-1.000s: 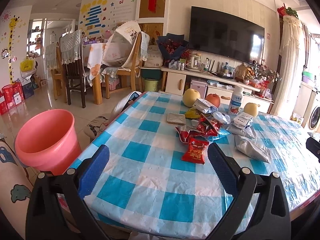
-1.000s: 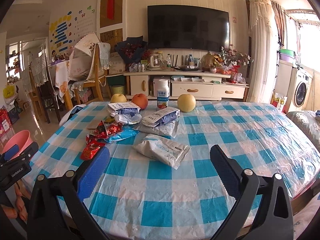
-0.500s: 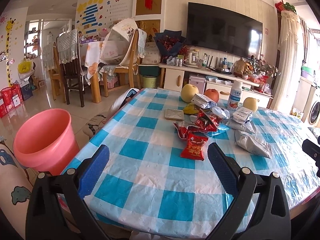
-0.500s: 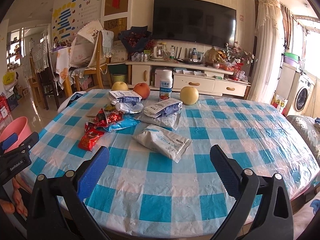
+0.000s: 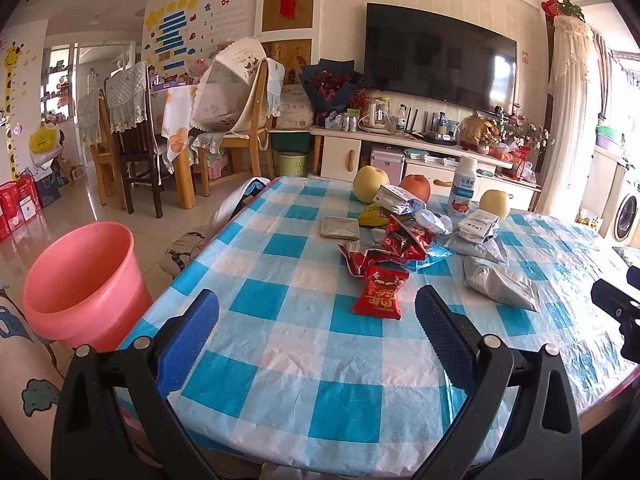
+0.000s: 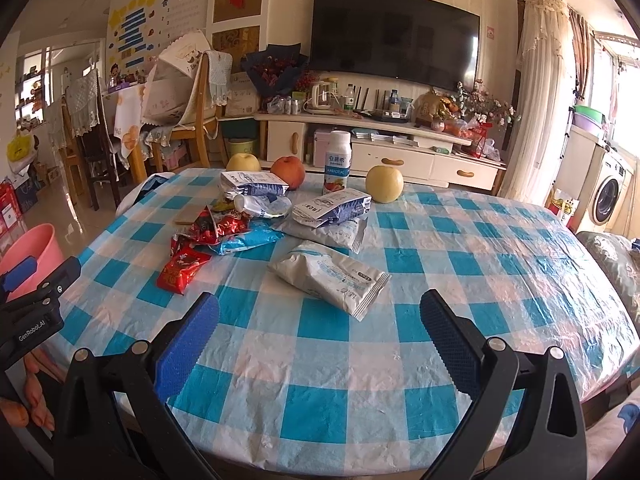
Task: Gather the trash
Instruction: 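Lower the left tool toward the small red snack packet while the right tool approaches the white wet-wipes pack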
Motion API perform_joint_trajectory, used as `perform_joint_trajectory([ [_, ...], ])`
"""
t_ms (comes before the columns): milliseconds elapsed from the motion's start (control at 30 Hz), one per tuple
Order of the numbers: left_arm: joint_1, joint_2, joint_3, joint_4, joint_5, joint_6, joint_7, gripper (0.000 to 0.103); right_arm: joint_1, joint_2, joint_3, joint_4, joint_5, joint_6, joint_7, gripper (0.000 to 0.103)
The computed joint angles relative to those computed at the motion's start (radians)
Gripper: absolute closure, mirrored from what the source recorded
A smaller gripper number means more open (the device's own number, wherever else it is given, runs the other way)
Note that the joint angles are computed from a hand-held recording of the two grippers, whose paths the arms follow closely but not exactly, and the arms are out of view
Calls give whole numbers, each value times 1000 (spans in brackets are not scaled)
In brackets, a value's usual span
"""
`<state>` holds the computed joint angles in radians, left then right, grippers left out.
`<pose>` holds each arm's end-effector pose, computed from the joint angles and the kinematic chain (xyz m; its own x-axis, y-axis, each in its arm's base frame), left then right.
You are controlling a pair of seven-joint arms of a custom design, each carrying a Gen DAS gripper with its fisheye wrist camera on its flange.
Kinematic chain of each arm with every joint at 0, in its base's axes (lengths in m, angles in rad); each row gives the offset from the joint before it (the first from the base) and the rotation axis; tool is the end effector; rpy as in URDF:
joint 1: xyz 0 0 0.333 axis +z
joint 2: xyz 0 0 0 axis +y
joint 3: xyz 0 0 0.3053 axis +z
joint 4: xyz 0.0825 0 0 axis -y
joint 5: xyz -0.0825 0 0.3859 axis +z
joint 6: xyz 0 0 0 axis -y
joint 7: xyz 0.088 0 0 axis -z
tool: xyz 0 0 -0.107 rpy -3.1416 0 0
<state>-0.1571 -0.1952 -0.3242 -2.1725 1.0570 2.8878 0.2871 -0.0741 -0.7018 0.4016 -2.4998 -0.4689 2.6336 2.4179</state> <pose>0.4489 -0.3028 0.5395 -0.1645 -0.9857 0.0356 -0.4887 0.0501 -0.8710 0.3794 0.1699 0.5763 -0.2005 -0.9784 0.0512 -0.5706 0.0741 -0.8179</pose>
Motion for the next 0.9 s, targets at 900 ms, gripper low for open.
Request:
perform_joint_trajectory([
  [900,-48,77,26,43,-113,49,182,4,37,116,-30,40,-86,8,-8,4],
])
